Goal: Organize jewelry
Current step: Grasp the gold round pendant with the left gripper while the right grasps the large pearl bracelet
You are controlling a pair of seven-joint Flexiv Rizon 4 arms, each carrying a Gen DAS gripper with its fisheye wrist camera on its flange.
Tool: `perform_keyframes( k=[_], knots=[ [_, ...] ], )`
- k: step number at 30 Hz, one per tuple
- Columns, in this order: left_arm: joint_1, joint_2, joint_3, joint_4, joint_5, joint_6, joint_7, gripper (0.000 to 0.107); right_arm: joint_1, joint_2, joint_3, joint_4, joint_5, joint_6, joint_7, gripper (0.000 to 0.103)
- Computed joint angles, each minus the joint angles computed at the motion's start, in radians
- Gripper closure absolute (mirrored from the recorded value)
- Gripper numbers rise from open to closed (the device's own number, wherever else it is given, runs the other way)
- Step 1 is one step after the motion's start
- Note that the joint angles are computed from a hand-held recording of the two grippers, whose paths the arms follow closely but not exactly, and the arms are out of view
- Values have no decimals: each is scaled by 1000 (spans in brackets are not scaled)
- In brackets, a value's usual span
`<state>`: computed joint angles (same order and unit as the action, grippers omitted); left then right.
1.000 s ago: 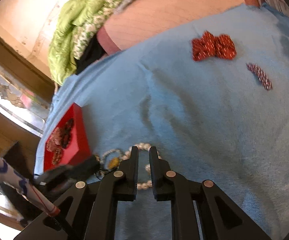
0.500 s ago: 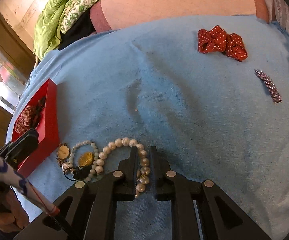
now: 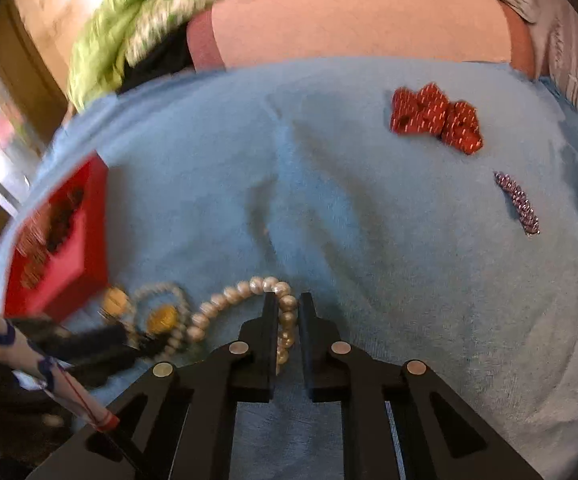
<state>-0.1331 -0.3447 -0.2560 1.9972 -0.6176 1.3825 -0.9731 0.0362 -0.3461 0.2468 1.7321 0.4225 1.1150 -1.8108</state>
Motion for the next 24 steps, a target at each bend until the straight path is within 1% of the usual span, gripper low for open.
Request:
perform_keyframes(
  k=[1,2,3,5,7,9,10,11,13,16,18,20,21,22,23,24],
  knots=[
    [-8,-6,9,-5,10,2,-13,92,-20,8,22,-4,45,23,-34,93],
    [-18,-15,22,-15,29,-2,-32,92,-60,17,62,-19,131,40,-103,93],
    [-22,-20,26,-20,41,-7,-42,92,-76,22,78,-30,182,48,-143,93],
    [-40,-33,48,-37,82,-11,-77,92,-118,44,116,-51,318,76,-263,92],
    [-46,-41,55,-43,109,4,-104,92,-118,66,115,-49,381,108,-328,92],
    [-52,-46,65,-49,136,14,-135,93,-115,76,105,-55,430,100,-361,92],
    [-46,-44,57,-43,141,23,-138,96,-101,77,92,-57,433,98,-356,92],
    [-40,-42,49,-39,144,37,-139,96,-91,78,78,-56,438,96,-351,92],
    [9,-31,-21,-12,104,94,-100,98,-82,72,61,-67,453,72,-345,92],
    [123,-15,-180,34,11,196,-18,98,-83,77,50,-74,497,50,-362,92],
    [236,-11,-320,64,-31,259,20,98,-74,85,40,-73,507,52,-372,92],
    [355,-13,-461,92,-37,319,27,98,-70,90,34,-73,523,50,-387,92],
    [402,-18,-514,100,-26,340,23,98,-68,92,31,-73,529,47,-392,92],
    [464,-25,-584,112,-6,369,15,98,-63,93,27,-72,532,50,-395,92],
    [498,-29,-622,119,8,384,8,98,-61,94,24,-72,537,50,-397,92],
    [517,-29,-639,123,26,398,-4,98,-61,95,21,-73,542,44,-399,92]
  ],
)
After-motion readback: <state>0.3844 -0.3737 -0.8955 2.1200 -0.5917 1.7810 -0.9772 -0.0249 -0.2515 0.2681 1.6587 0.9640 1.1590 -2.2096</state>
